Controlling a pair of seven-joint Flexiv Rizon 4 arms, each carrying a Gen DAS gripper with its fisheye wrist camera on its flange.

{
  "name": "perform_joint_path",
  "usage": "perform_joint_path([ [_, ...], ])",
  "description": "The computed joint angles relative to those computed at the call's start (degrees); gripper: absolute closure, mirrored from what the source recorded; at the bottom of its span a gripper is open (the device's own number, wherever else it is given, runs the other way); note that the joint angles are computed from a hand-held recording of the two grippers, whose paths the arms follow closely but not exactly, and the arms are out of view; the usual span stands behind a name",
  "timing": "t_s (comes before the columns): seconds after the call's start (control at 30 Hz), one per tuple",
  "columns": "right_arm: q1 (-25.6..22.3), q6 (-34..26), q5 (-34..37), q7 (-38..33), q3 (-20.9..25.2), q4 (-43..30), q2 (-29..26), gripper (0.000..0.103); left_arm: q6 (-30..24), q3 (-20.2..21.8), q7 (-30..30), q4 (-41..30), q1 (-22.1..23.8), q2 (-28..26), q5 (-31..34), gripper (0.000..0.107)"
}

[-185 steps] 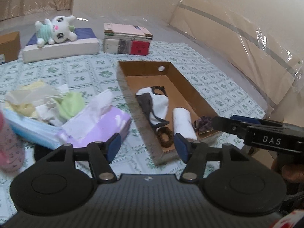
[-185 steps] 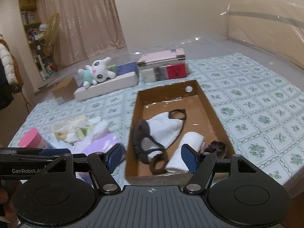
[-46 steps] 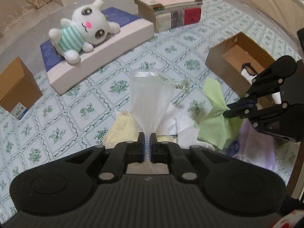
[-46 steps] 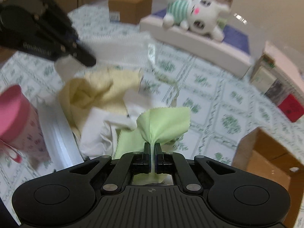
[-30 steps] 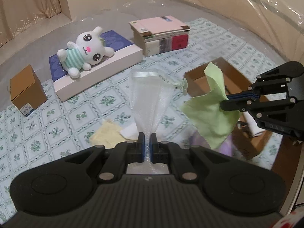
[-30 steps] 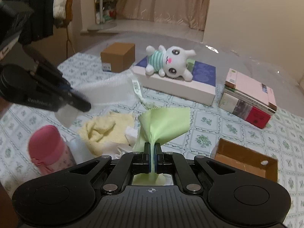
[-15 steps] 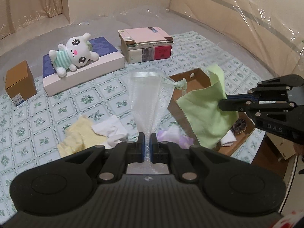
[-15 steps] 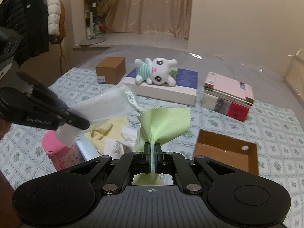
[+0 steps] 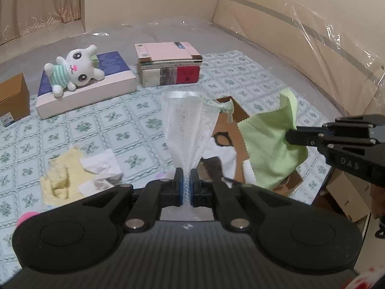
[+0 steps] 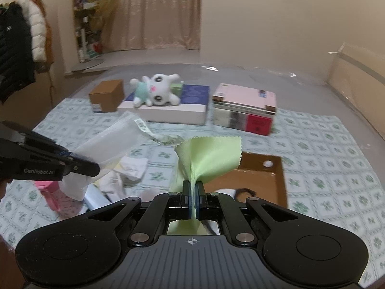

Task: Organize soft objects
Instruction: 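Carry the mesh bag and green cloth over the cardboard box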

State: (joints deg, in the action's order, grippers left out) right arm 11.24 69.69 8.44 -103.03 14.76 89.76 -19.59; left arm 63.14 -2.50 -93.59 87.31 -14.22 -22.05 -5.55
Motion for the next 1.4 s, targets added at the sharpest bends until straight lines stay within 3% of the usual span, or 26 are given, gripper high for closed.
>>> perform_joint_path([
  [0.67,-4.7,-0.7,0.7,1.3,-1.7,-0.9,-3.4,0.100,-1.2,0.1,-10.7,-15.0,-6.4,-14.3,0.5,0.103],
  [1.2,-6.6,-5.0,1.0,0.1,-1.3,-6.2,-10.3,0.100,-2.5,-1.4,-12.5,-21.9,-7.3,-23.4,-2.6,0.101],
  [1.33,-6.8,-5.6,0.9,0.2,-1.4,-6.9,-11.2,0.100,-2.9,-1.1,-13.2,-23.1,-7.7,-24.9,-3.0,0.079],
  [1.4,-7.0,-5.8,1.0,0.2,-1.3,-7.1,-11.5,0.100,-3.1,-0.6,-13.4,-23.6,-7.9,-25.2,-2.6,0.076],
])
